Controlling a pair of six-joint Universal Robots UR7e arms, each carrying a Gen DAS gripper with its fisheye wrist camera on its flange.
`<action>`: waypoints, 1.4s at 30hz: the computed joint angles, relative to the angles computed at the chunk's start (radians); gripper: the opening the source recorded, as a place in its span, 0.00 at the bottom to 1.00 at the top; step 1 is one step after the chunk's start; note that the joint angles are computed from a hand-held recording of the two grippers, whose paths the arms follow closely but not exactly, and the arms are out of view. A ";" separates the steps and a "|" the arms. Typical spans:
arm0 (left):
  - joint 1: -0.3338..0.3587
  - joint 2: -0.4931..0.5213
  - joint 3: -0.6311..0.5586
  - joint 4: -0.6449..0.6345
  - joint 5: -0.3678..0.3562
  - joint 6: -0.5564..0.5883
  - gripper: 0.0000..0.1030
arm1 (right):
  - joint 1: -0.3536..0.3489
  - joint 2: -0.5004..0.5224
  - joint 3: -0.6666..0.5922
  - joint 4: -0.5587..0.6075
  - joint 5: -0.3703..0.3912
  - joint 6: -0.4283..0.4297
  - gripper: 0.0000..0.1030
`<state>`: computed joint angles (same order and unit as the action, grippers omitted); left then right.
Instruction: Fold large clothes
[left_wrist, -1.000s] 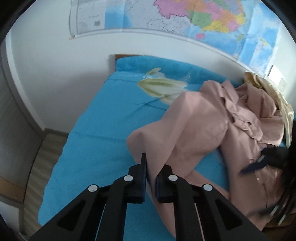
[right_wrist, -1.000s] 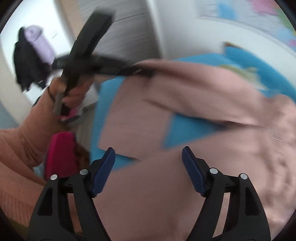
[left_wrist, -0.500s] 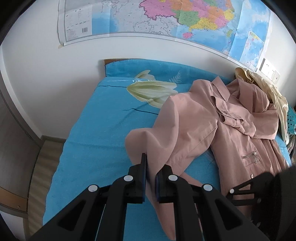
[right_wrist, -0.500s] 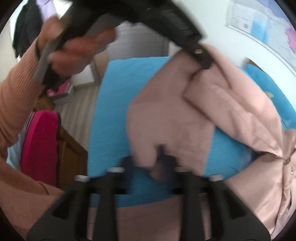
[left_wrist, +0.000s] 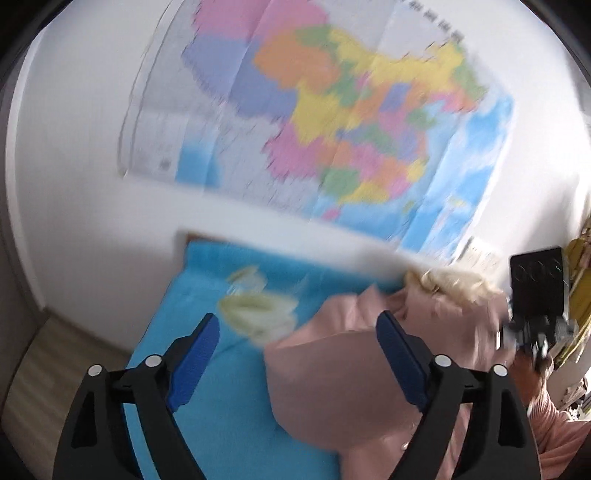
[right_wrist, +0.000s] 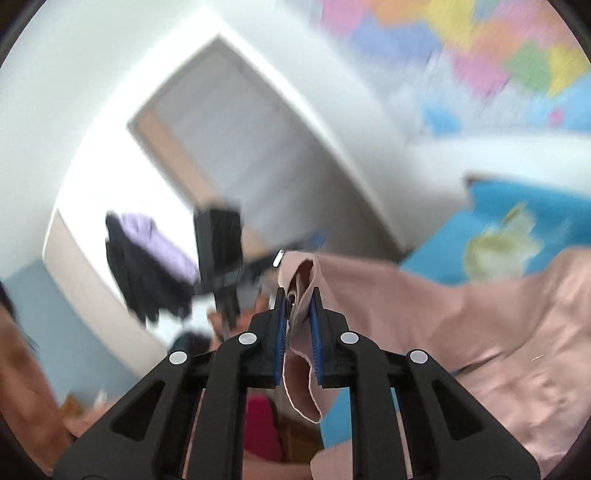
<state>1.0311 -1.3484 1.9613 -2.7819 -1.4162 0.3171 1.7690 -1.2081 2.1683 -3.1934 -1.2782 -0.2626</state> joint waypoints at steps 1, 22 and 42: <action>-0.014 0.006 0.013 -0.028 0.011 0.001 0.83 | -0.008 -0.037 0.015 -0.024 -0.007 0.010 0.12; -0.108 0.434 0.045 -0.069 0.192 0.144 0.83 | -0.630 -0.607 0.490 -0.215 -0.126 0.130 0.12; -0.167 0.642 -0.064 -0.072 0.334 0.095 0.49 | -0.513 -0.488 0.562 -0.518 -0.461 0.043 0.53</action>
